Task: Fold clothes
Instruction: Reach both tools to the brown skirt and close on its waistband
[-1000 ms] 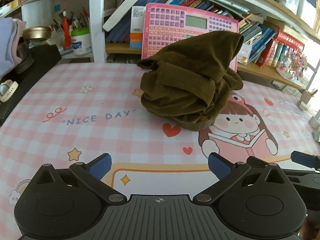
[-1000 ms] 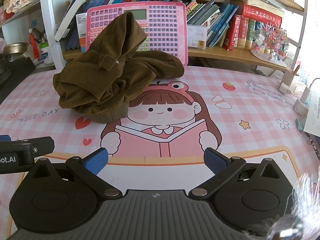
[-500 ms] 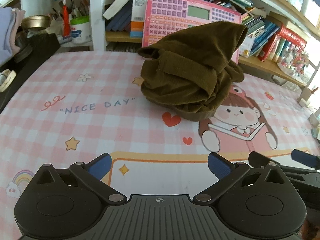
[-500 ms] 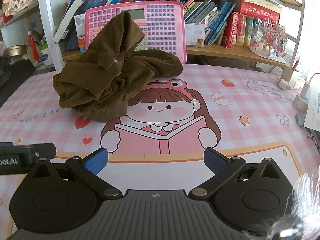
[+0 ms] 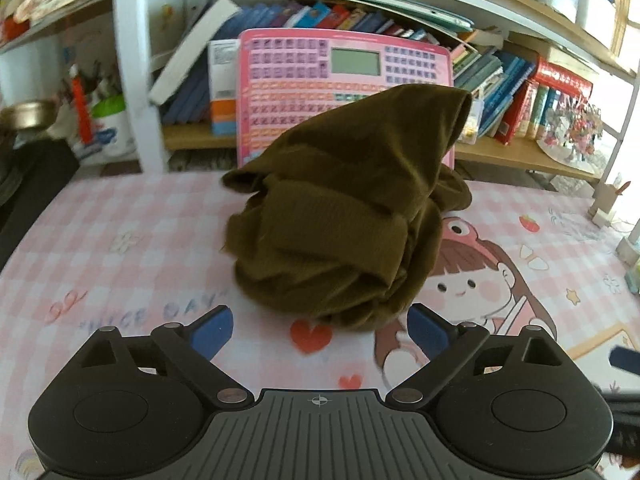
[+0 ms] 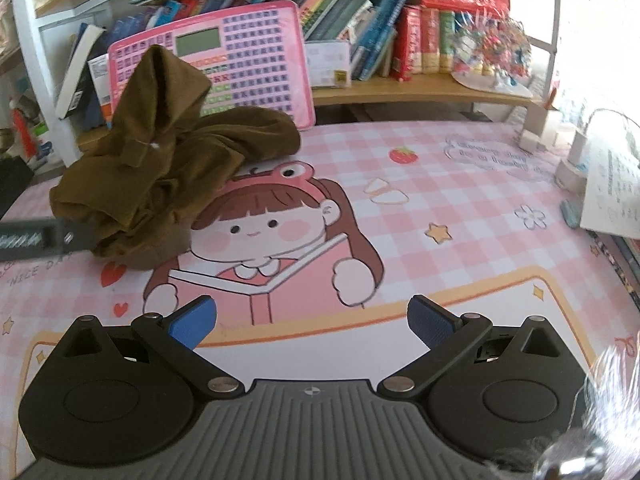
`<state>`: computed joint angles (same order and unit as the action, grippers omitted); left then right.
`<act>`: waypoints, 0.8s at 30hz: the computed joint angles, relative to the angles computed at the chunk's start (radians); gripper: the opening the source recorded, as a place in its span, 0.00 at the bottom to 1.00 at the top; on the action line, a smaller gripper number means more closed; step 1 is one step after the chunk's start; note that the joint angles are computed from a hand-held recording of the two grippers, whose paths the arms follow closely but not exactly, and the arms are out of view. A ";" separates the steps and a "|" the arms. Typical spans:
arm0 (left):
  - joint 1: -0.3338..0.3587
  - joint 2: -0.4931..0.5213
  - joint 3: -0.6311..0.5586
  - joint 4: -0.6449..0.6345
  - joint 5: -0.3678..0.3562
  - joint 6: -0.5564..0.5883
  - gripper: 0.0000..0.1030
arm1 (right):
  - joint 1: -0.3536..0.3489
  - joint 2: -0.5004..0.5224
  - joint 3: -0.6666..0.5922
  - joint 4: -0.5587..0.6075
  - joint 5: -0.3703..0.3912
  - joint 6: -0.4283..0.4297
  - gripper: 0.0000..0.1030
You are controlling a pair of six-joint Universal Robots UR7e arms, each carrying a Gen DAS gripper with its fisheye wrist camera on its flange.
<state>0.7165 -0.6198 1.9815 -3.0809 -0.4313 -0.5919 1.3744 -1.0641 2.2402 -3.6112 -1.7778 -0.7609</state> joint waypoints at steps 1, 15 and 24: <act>0.007 0.014 -0.018 -0.016 0.001 0.026 0.93 | -0.004 -0.005 0.001 0.006 0.000 0.003 1.00; 0.082 -0.006 -0.032 -0.331 -0.174 0.061 0.01 | -0.056 -0.094 0.027 0.114 0.067 0.044 1.00; -0.028 -0.105 0.143 -0.593 -0.324 -0.010 0.01 | -0.154 -0.185 -0.080 0.750 0.525 0.357 1.00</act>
